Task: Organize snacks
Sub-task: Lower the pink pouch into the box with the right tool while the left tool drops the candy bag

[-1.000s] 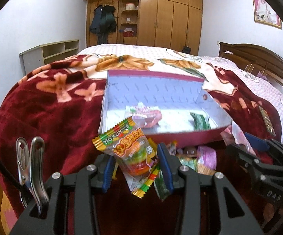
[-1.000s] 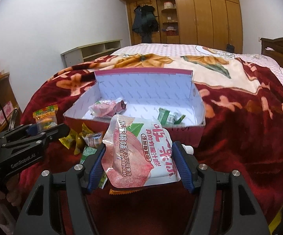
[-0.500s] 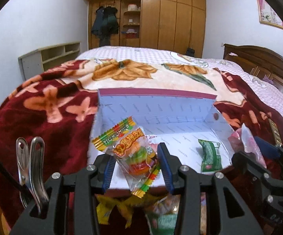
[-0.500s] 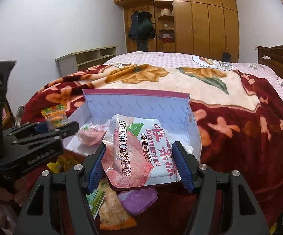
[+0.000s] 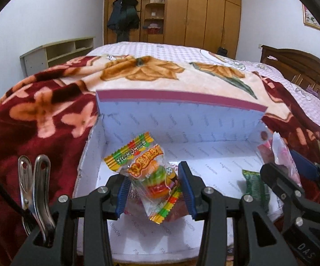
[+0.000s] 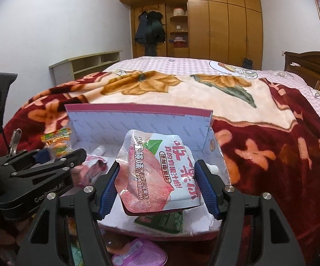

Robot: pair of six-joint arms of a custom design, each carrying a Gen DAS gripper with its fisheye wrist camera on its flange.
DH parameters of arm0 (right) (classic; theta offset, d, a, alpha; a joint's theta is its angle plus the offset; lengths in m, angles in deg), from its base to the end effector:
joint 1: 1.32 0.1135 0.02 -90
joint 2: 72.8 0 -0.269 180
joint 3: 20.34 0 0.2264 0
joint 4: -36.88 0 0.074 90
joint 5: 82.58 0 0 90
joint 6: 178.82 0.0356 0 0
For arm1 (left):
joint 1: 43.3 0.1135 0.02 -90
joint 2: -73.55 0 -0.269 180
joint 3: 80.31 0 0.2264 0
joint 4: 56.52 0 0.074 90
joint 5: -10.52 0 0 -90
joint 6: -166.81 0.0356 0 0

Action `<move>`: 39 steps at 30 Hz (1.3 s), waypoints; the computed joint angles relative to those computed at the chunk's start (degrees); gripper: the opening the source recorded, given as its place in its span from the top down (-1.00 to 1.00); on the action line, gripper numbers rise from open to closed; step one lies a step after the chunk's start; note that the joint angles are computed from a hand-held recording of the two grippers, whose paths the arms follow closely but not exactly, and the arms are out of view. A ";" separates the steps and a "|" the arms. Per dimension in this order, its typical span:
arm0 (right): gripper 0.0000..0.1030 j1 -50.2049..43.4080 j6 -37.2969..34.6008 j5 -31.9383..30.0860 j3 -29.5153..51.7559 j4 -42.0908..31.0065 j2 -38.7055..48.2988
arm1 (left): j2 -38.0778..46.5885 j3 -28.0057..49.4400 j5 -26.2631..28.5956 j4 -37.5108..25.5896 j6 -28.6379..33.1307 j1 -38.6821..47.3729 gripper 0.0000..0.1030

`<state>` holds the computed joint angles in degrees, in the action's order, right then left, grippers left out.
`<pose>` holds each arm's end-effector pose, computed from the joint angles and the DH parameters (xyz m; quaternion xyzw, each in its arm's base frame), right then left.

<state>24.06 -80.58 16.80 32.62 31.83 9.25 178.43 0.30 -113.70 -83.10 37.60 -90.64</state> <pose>0.2473 0.1109 0.2086 -0.0933 0.8764 0.0659 0.4678 0.2592 -0.2517 0.2002 -0.0345 0.9052 -0.0177 0.4232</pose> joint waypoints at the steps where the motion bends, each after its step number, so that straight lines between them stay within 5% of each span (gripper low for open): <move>1: -0.30 -0.02 0.02 -0.03 0.08 0.26 0.67 | 0.40 -0.02 0.64 -0.02 -0.34 0.39 0.13; 9: -0.32 -0.85 -0.06 -1.56 1.12 0.98 4.42 | 0.97 -1.09 2.34 1.86 -0.58 1.52 -0.01; 11: -0.47 -0.70 0.10 -1.27 1.17 1.00 4.93 | 1.05 -0.88 2.12 1.65 -0.23 1.43 -0.05; 12: -0.62 -0.84 0.11 -1.37 1.16 1.06 5.07 | 1.26 -0.89 1.95 1.90 0.11 1.28 -0.14; 17: -0.69 -1.32 0.88 -1.94 0.89 1.58 5.08 | 1.00 -1.20 1.93 2.12 -0.46 1.23 -0.48; 27: -0.79 -0.11 0.41 -0.69 -0.52 2.39 2.13 | -1.60 -1.59 0.60 -0.01 -0.55 0.14 -0.49; 39: -0.79 2.19 1.39 -3.33 -3.87 -6.05 -8.42 | -10.60 -6.00 -2.72 -7.23 -4.74 -4.64 -0.49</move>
